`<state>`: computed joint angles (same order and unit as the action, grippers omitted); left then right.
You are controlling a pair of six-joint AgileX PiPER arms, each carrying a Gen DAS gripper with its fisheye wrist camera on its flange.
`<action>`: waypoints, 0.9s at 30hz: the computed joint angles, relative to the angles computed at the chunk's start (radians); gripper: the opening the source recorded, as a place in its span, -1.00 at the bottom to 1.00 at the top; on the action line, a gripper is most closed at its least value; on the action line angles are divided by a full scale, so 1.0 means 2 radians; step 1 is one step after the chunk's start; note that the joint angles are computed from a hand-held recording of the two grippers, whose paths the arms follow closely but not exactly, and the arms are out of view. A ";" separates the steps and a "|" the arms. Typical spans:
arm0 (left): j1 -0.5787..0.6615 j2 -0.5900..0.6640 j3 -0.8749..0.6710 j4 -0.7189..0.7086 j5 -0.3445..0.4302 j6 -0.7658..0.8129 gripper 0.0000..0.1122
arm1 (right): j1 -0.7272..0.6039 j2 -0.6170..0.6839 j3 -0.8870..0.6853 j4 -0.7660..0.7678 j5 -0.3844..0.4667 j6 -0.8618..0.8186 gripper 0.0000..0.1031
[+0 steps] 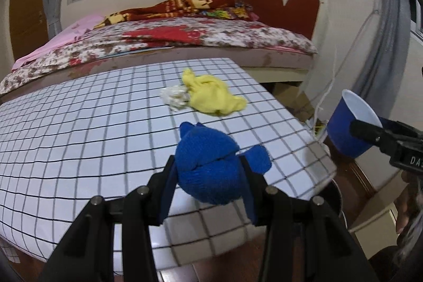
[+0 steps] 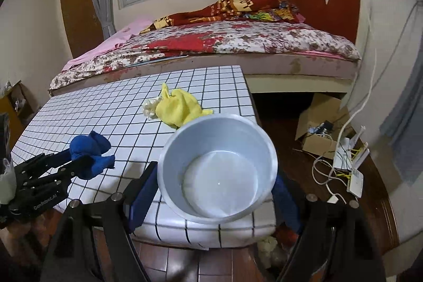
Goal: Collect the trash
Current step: 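Carry the blue sock and blue cup over the black bin and open both tools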
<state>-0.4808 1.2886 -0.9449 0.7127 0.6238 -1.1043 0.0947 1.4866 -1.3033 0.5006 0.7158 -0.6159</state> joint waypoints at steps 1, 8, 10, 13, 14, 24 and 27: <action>-0.012 0.003 -0.003 0.005 0.003 -0.008 -0.19 | -0.009 -0.006 0.006 0.006 0.002 -0.007 0.60; -0.068 0.033 -0.028 0.021 0.007 -0.035 -0.20 | -0.074 -0.032 0.036 0.039 0.019 -0.054 0.60; -0.080 0.041 -0.034 0.024 0.007 -0.043 -0.20 | -0.090 -0.036 0.042 0.046 0.023 -0.064 0.60; -0.094 0.058 -0.045 0.024 0.002 -0.047 -0.19 | -0.116 -0.042 0.053 0.057 0.028 -0.085 0.60; -0.099 0.063 -0.049 0.024 0.002 -0.049 -0.19 | -0.125 -0.043 0.056 0.061 0.030 -0.093 0.60; -0.154 0.135 -0.098 -0.004 -0.018 -0.046 -0.20 | -0.219 -0.031 0.070 0.090 0.056 -0.156 0.60; -0.165 0.159 -0.118 -0.015 -0.023 -0.042 -0.19 | -0.244 -0.022 0.071 0.093 0.060 -0.172 0.60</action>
